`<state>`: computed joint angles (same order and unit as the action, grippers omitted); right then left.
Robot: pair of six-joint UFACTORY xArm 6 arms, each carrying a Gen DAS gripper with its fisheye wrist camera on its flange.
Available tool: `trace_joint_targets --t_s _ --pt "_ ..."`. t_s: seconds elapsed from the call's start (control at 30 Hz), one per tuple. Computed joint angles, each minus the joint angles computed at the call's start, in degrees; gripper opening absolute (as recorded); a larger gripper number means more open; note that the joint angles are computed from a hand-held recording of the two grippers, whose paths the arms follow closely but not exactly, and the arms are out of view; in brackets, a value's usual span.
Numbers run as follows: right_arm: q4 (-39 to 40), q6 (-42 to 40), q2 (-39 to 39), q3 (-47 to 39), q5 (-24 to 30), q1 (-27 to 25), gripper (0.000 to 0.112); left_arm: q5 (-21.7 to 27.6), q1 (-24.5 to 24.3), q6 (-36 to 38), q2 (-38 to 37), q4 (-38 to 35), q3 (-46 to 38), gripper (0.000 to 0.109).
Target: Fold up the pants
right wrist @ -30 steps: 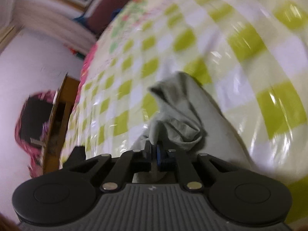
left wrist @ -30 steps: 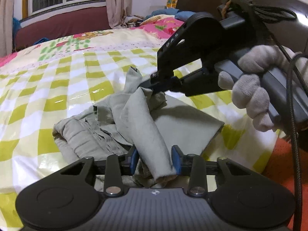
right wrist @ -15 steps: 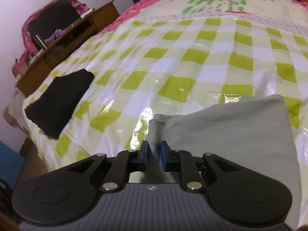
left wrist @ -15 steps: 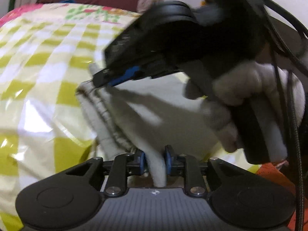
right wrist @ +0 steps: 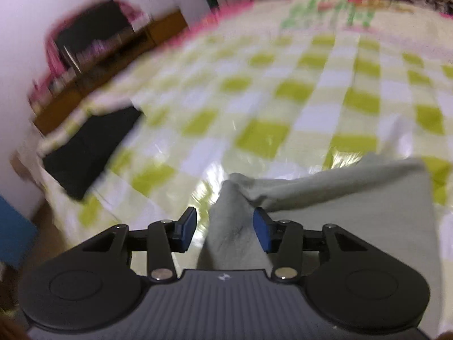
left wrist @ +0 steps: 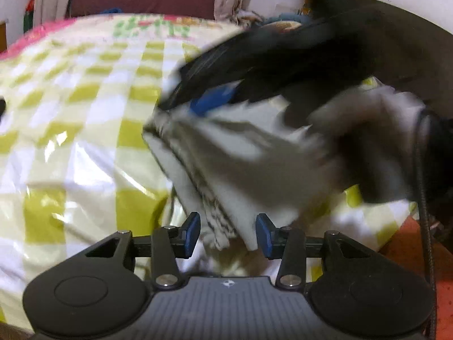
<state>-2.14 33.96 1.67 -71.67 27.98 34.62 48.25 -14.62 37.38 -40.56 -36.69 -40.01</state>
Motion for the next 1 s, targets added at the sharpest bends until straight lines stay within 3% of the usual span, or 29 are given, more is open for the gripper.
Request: trace_joint_targets --t_s 0.1,0.27,0.37,0.43,0.5,0.6,0.7,0.8,1.0 --pt "0.58 -0.86 0.34 -0.14 0.11 -0.25 0.047 -3.37 -2.04 -1.67 1.26 1.44 -0.74 0.057" --pt "2.78 1.67 -15.62 15.40 -10.60 -2.30 0.048 -6.17 -2.76 -2.27 4.33 0.20 -2.82 0.057" --pt "-7.32 8.92 -24.87 22.83 -7.75 -5.37 0.054 -8.79 -3.77 -3.14 5.76 1.98 -3.05 0.057" --pt "-9.05 10.68 -29.03 26.53 -3.69 -7.25 0.056 -8.27 -3.83 -3.59 6.84 1.04 -3.54 0.057" --pt "-6.59 9.87 -31.19 29.42 -2.75 -8.58 0.056 -7.30 -3.82 -4.37 7.50 -0.02 -3.97 0.057" --pt "-3.53 9.24 -31.90 32.32 -4.17 -9.71 0.056 -9.85 -5.88 -6.34 8.13 3.17 -3.89 0.058" --pt "8.80 2.12 -31.47 35.09 -6.47 -9.88 0.056 -11.90 -7.18 -8.16 10.43 7.51 -3.99 0.068" --pt "12.07 1.29 -32.21 37.08 -9.42 -9.27 0.056 -11.98 -7.65 -9.62 11.39 10.03 -3.94 0.070" --pt "21.61 -10.05 -32.92 37.80 -11.54 -8.73 0.056 -10.85 -5.80 -11.07 9.56 10.58 -3.87 0.073"
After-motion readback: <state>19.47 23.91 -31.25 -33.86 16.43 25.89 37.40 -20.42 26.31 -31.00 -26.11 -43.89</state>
